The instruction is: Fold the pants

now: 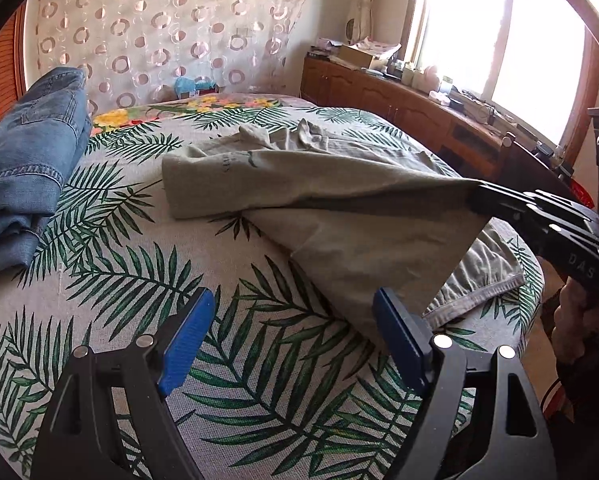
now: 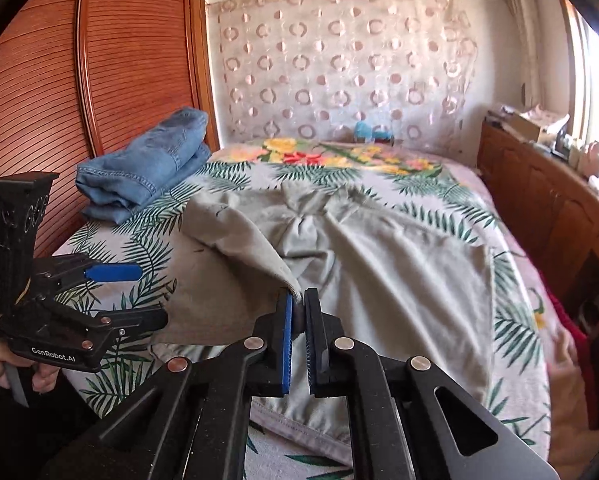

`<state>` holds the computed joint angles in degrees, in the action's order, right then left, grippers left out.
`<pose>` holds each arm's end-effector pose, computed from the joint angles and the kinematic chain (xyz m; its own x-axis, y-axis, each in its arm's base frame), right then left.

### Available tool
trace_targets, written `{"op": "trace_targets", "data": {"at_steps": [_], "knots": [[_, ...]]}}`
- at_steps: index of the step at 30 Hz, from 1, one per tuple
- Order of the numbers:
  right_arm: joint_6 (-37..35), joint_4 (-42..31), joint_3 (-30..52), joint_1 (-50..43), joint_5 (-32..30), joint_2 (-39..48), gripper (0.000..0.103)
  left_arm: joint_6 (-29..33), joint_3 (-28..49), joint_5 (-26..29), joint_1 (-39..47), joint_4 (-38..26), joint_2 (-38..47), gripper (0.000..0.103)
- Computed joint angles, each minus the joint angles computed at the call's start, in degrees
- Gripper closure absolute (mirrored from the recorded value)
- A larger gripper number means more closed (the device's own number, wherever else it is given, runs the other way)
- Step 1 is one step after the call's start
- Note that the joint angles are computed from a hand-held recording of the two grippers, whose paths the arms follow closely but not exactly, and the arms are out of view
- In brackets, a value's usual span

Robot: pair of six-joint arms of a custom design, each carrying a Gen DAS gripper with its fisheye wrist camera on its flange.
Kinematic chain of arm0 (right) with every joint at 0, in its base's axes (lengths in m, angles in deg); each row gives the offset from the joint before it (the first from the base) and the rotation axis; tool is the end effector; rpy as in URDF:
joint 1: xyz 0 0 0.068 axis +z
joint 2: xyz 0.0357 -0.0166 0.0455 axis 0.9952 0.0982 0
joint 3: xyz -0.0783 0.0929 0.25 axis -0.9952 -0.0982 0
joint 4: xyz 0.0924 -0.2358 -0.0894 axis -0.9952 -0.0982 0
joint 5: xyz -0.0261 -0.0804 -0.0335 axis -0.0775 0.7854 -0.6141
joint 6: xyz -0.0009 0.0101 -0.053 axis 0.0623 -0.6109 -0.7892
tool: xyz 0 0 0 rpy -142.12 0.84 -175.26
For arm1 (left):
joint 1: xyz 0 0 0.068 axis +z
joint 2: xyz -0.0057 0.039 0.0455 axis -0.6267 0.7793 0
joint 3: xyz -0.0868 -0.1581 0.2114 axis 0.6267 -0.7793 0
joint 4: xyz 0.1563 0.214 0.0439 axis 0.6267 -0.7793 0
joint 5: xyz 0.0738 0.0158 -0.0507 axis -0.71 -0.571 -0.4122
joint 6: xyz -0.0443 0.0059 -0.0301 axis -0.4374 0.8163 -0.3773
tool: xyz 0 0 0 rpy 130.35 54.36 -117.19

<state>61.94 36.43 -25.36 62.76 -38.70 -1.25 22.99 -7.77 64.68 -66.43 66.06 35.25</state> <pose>0.1743 -0.0450 0.1150 -0.4584 -0.1969 -0.8667 -0.4122 0.9110 0.0111 0.2692 -0.1402 0.1657 -0.6808 0.1230 -0.7221 0.3200 0.9367 -0.1422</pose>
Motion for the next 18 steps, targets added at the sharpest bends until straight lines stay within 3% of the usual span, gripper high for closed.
{"op": "trace_targets", "data": {"at_steps": [11,18], "knots": [[-9.44,-16.57,-2.83,-14.15,-9.27,-15.79,0.098,-0.29,0.36,-1.19,-2.04,-0.16,-0.76,0.021],[-8.97,-16.47,-3.84,-16.06,-9.22,-17.05,0.098,-0.45,1.1,-1.42,-3.22,-0.01,-0.44,0.021]]}}
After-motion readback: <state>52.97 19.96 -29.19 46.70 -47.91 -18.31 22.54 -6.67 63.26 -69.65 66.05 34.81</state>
